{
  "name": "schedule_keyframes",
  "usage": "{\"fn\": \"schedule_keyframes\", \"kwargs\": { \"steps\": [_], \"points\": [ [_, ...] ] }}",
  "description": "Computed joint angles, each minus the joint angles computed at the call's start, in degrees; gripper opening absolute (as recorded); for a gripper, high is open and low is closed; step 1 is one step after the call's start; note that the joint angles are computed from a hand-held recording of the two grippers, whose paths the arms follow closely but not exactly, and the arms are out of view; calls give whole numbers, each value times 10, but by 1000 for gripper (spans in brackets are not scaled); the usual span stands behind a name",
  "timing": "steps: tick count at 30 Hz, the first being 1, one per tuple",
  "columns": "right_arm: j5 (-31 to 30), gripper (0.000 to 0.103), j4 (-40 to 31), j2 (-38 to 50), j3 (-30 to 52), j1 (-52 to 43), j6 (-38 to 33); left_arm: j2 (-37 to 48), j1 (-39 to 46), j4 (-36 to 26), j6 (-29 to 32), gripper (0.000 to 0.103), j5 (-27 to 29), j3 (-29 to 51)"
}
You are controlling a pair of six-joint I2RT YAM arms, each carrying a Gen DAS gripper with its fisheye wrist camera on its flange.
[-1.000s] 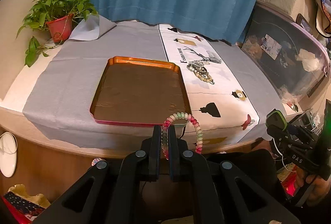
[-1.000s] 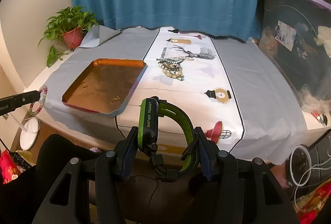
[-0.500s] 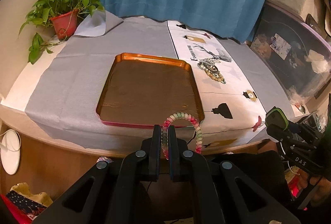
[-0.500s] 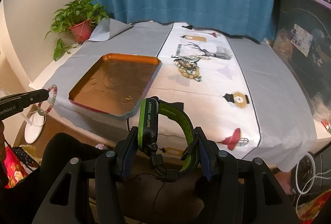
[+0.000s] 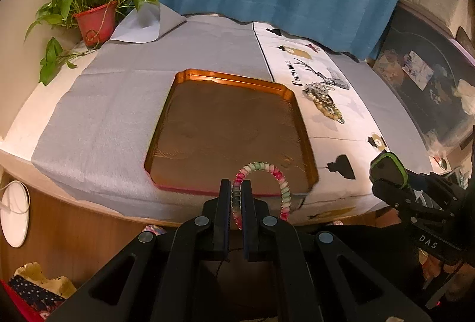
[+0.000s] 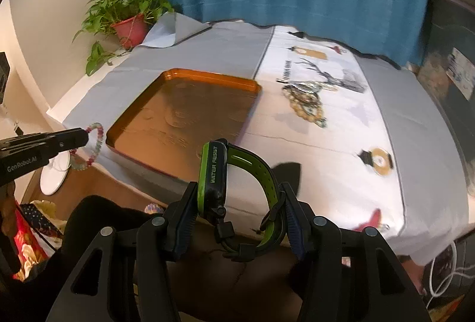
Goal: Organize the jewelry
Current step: 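Carry the bracelet and watch to the tray and release both tools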
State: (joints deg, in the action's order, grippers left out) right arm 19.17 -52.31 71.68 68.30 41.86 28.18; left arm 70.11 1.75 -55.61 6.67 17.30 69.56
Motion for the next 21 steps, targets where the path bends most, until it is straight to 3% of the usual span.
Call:
{"fn": "schedule_keyframes", "kwargs": {
  "steps": [21],
  "points": [
    [-88, 55, 114, 246, 122, -65, -86, 199, -20, 109, -4, 4, -42, 62]
  ]
}}
